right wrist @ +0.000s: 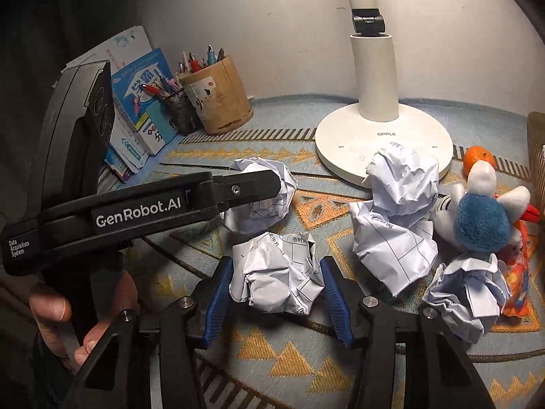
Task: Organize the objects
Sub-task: 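Grasp a paper ball with the left gripper while the right gripper grasps another paper ball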
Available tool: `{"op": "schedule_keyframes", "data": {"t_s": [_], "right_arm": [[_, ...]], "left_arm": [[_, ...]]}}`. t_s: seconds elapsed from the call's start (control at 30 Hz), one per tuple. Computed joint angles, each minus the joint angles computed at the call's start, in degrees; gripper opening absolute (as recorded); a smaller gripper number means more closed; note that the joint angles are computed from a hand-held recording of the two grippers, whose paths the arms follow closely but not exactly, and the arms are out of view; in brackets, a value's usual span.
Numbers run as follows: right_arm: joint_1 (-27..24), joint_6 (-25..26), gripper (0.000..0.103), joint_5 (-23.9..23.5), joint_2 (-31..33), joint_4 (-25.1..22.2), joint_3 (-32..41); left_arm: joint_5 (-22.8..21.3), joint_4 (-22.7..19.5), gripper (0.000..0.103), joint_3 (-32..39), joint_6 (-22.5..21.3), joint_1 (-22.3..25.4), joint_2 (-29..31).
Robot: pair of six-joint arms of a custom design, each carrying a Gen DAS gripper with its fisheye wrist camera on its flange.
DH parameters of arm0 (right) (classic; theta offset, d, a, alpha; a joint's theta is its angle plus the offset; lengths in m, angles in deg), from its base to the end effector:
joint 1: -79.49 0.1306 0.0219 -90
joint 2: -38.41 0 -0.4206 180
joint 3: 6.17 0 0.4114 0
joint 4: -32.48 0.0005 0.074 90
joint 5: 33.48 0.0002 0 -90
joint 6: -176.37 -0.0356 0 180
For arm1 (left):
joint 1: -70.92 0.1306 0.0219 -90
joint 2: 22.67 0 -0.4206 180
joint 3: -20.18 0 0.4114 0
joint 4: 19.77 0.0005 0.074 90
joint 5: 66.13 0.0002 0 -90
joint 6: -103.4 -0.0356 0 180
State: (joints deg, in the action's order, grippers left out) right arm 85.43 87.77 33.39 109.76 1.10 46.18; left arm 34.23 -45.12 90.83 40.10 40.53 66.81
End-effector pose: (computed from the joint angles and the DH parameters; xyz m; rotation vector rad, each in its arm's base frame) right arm 0.3411 0.0490 0.3128 -0.3326 2.4011 0.5288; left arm 0.4153 -0.2516 0.3423 0.1716 2.4298 -0.6854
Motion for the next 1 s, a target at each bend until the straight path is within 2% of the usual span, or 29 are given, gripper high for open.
{"op": "schedule_keyframes", "data": {"t_s": [0.1, 0.17, 0.23, 0.33, 0.4, 0.47, 0.5, 0.57, 0.6, 0.67, 0.7, 0.73, 0.83, 0.9, 1.0], "right_arm": [[-0.9, 3.1, 0.051, -2.0, -6.3, -3.6, -2.5], [-3.3, 4.9, 0.051, -3.5, -11.0, -6.8, -4.0], [-8.6, 7.5, 0.051, -7.0, -15.8, -10.6, -5.6], [-19.6, 14.2, 0.052, -8.0, -21.0, -14.3, -7.9], [-27.1, 20.0, 0.052, -9.4, -20.2, -16.3, -8.5], [-31.4, 22.6, 0.052, -7.8, -18.8, -15.1, -9.0], [-32.7, 23.9, 0.052, -6.9, -18.4, -14.2, -9.3], [-34.3, 24.4, 0.052, -5.0, -18.3, -11.9, -10.2], [-35.2, 24.7, 0.053, -5.5, -17.5, -12.0, -10.1], [-36.8, 25.8, 0.058, -7.7, -16.3, -13.3, -9.5], [-37.0, 25.7, 0.069, -8.0, -16.4, -13.2, -9.5], [-37.4, 26.0, 0.071, -8.5, -16.9, -13.1, -9.7], [-37.6, 26.5, 0.073, -9.5, -17.2, -13.6, -9.7], [-37.7, 26.6, 0.073, -9.5, -16.5, -14.2, -9.4], [-38.5, 27.5, 0.073, -10.4, -13.8, -17.6, -8.1]], "left_arm": [[-3.4, -0.3, 0.049, -2.7, 0.9, -2.3, -4.4], [-6.6, -0.2, 0.049, -4.9, 1.3, -5.0, -7.6], [-9.1, 1.4, 0.049, -7.6, 2.2, -8.3, -10.7], [-11.8, 4.0, 0.049, -10.3, 5.0, -13.8, -12.1], [-14.7, 5.0, 0.049, -10.3, 5.8, -17.2, -10.5], [-17.6, 4.6, 0.049, -9.3, 5.8, -20.0, -8.5], [-20.7, 4.1, 0.049, -8.5, 5.1, -21.5, -7.5], [-30.6, -0.5, 0.049, -5.8, 2.5, -25.0, -5.0], [-31.9, -1.5, 0.049, -5.3, 2.1, -25.6, -4.6], [-28.7, -0.7, 0.049, -6.1, 3.0, -25.0, -5.1], [-28.5, -0.7, 0.049, -6.6, 3.8, -24.8, -5.4], [-29.3, -0.8, 0.049, -6.8, 4.1, -24.9, -5.5], [-28.7, 0.9, 0.049, -7.8, 4.2, -24.6, -6.5], [-28.5, 0.4, 0.049, -7.5, 4.4, -24.6, -6.1], [-28.6, 0.6, 0.049, -7.3, 3.9, -24.8, -5.9]]}}
